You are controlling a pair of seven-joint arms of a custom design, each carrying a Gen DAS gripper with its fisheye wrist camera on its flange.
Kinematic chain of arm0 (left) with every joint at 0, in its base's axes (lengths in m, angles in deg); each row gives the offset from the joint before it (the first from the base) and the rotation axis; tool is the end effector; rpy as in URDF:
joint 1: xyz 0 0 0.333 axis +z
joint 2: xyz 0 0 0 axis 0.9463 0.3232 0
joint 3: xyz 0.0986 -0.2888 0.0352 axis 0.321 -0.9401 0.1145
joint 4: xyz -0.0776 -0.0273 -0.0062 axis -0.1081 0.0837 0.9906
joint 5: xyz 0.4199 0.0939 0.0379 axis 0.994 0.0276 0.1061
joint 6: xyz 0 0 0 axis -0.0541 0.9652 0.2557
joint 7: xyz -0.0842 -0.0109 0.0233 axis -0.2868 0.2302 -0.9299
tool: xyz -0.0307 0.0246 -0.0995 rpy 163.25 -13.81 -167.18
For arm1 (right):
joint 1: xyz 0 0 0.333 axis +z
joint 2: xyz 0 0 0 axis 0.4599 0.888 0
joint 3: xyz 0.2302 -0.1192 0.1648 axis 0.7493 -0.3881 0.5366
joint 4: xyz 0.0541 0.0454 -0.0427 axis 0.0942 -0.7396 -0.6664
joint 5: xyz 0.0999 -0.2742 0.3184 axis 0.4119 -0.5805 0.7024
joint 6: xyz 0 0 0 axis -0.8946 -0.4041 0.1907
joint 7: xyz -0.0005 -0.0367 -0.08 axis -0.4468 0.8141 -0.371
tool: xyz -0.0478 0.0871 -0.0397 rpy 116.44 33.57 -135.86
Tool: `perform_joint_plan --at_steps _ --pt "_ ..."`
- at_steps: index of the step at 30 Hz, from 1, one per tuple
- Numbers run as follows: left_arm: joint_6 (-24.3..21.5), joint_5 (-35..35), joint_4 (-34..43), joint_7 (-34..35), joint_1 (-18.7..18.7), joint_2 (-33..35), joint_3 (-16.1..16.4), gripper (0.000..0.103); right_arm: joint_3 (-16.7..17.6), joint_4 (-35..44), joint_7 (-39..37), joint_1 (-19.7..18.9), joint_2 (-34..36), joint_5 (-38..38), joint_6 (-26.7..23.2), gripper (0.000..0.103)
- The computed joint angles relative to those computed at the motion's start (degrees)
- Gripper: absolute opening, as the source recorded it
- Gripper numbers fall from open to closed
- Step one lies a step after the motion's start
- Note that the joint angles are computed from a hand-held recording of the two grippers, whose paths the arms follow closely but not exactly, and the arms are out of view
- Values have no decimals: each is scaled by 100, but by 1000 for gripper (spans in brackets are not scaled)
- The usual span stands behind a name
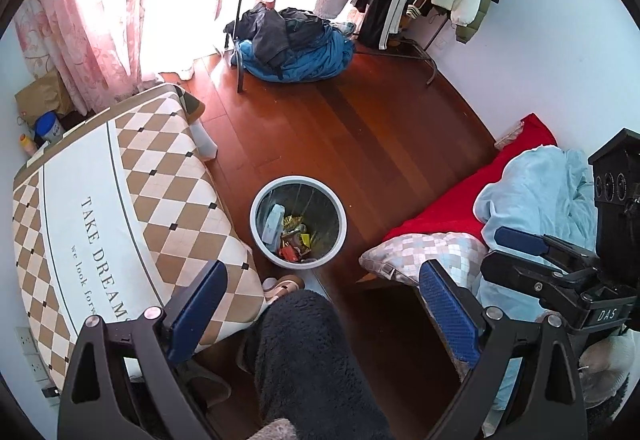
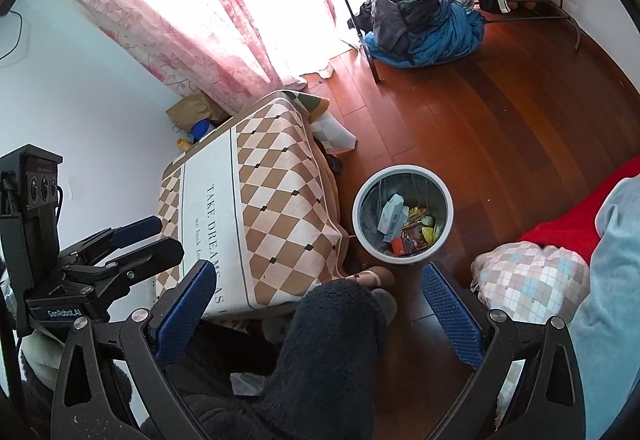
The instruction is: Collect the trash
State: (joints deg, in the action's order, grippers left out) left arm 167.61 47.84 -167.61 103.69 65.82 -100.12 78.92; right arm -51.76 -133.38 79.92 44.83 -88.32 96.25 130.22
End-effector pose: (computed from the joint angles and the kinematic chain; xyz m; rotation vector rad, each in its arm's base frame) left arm 0.4897 -0.1519 0.7512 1.7228 -2.4900 0.7858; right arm 0.4140 0.1503 0.7558 -1.6029 2.0583 0.0140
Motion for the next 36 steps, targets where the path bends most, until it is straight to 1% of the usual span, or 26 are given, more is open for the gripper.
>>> perform_joint_plan --at_steps 15,17,36 --pt "-1 41 2 -5 3 -57 -9 98 15 79 -30 -4 68 -19 -177 103" --pt "2 45 22 -23 -4 -49 -13 103 17 83 -27 -7 68 -19 -183 103" --pt "-34 14 135 -11 -24 4 2 103 32 118 -18 -43 -4 -107 -403 103"
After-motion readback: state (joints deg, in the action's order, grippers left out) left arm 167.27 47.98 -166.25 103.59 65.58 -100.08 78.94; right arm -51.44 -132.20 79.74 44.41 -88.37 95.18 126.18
